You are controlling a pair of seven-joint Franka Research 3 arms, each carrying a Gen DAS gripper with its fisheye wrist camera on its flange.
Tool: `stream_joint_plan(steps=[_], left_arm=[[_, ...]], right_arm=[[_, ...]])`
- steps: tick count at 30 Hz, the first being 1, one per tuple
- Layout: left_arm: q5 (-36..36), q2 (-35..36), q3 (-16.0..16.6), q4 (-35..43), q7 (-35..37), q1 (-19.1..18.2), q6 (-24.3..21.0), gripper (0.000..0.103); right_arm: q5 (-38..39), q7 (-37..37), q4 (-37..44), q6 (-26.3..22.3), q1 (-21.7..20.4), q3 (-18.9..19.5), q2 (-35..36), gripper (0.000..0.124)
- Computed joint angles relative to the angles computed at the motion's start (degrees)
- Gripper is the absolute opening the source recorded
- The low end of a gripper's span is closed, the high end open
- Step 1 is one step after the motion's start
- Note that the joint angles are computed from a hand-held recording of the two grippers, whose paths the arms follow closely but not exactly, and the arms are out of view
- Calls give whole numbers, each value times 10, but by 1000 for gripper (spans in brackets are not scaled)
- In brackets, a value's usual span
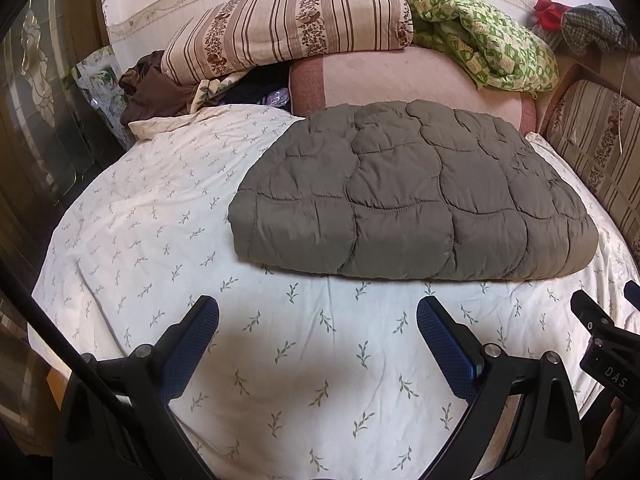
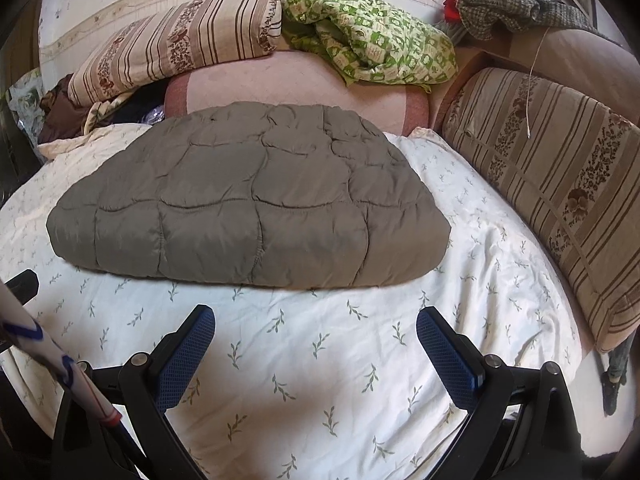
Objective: Fold large clothes
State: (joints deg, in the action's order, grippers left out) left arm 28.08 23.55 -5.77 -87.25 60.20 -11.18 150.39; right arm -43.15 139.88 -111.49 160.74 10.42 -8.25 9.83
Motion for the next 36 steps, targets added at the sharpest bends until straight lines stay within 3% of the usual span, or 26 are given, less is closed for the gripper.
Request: stream_joint_plan(steps=[15, 36], left_arm=[[-26, 30, -4, 41, 22, 1, -22, 99], [-25, 53, 4, 70, 23, -7, -33, 99]], right_arm=[[67, -62, 24, 8, 8, -5, 28, 102], [105, -90, 44, 16, 30, -24, 53, 102]])
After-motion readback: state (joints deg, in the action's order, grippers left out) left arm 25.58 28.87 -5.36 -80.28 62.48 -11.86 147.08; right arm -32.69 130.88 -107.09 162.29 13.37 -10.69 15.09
